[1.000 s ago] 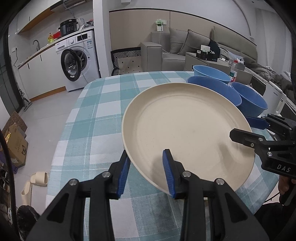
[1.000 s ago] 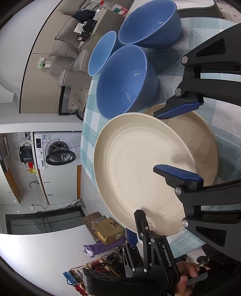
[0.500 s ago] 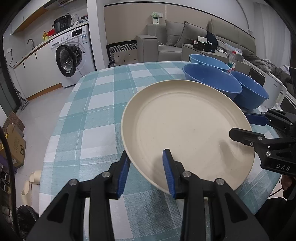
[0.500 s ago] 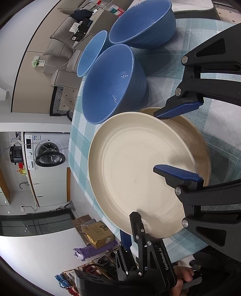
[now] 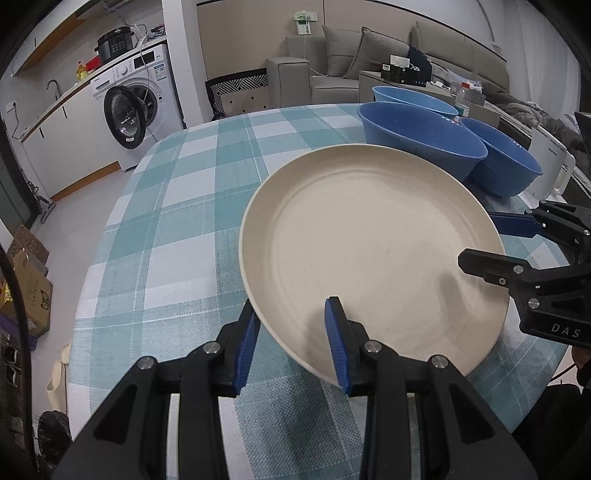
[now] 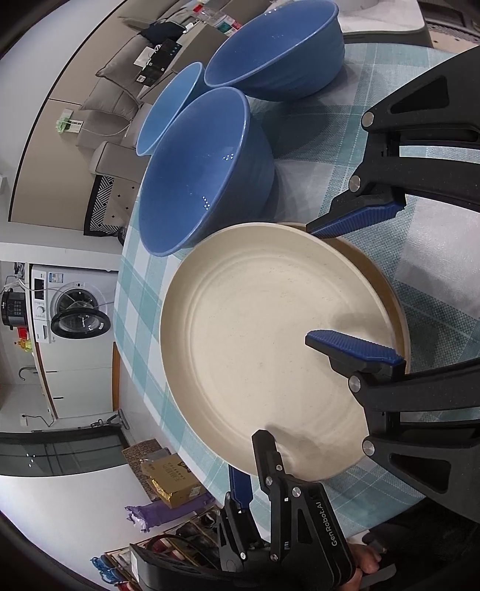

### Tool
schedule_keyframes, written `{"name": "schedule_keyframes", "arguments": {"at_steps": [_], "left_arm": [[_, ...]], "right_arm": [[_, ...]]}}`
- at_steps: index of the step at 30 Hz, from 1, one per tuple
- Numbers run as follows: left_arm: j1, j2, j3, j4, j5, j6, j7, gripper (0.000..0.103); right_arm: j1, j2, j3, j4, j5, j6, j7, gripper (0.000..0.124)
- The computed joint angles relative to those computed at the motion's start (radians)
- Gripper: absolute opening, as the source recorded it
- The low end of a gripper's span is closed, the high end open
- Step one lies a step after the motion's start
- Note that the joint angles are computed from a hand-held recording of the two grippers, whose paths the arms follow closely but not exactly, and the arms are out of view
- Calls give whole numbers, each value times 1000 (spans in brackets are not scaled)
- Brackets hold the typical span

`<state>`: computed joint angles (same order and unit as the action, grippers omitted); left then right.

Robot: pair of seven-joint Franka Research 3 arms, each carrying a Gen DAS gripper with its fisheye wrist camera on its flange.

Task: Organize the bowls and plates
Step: 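Carry the cream plate over the stacked cream plates with the left tool, then lower the plate onto the stack and open the left tool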

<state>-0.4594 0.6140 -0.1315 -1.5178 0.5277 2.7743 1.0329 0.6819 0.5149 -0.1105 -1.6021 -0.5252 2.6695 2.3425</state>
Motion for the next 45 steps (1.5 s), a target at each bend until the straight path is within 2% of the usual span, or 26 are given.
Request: {"name": "schedule_keyframes", "arguments": {"at_steps": [15,24,27,29,33,34,35,42,45], "left_arm": [[-22,17,9,28,33,-54,17,39],[-29,18,9,29,55,-62,27,45],[-22,18,0,29,44,-60,41,48],[-12,16,-11,26,27,-57,57,58],[-5,10,-16,20,4,-49,59,68],[-7,9,-12,18,3,-45,52,77],[-10,7,-7,15,5,-39,43,81],[16,1,-29,0,-35,-6,60,82],[14,-5,-26,-8,-41,6,59,87]], "right_arm": [[7,30,4,42,-23,-83,-10,56],[5,28,9,34,-29,-79,-17,68],[7,20,8,24,-32,-59,-14,78],[12,15,3,19,-39,-55,-10,82],[12,7,2,11,-45,-61,0,83],[11,9,3,12,-45,-68,0,83],[11,10,3,14,-45,-74,2,83],[-8,29,21,27,-3,-80,-39,83],[9,23,3,20,-24,-85,-19,90]]}}
